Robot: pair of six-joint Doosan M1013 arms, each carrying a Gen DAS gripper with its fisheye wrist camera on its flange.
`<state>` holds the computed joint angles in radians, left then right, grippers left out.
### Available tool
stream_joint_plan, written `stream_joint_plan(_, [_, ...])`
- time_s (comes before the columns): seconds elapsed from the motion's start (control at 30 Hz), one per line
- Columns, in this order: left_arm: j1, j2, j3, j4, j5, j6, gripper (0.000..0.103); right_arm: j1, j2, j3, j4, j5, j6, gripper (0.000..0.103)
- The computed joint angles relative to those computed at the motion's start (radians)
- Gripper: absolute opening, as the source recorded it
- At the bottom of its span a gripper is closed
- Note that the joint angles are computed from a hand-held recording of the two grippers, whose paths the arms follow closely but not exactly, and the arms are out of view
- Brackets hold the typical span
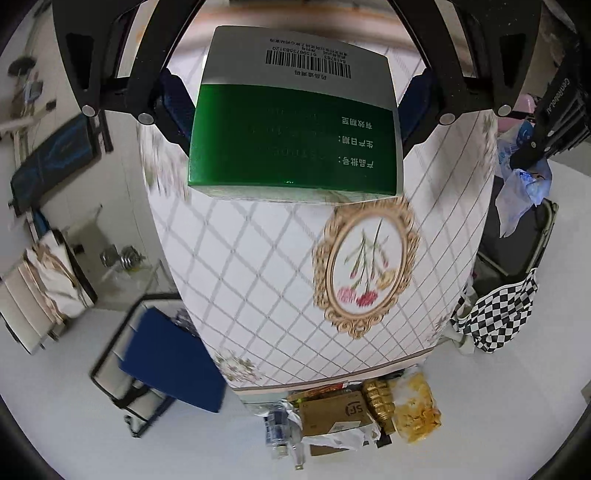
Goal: Collect trash
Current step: 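Carry the wrapper and box over the bin and open both tools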
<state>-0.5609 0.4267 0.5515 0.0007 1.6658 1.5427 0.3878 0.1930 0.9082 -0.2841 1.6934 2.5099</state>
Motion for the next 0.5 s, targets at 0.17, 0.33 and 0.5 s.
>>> stream_joint_plan(0.17, [0.031,-0.156,0.231,-0.080,-0.036,0.057,0.005,0.153,-0.069,0.076,-0.047,0.043,0.193,0.093])
stream_joint_plan(0.33, [0.053,-0.248,0.388,-0.140,-0.004,0.089,0.005,0.292,-0.134,0.180,-0.004,0.062,0.398,0.093])
stream_joint_plan(0.5, [0.057,-0.323,0.559,-0.159,0.032,0.082,0.005,0.370,-0.201,0.326,0.097,0.012,0.554,0.093])
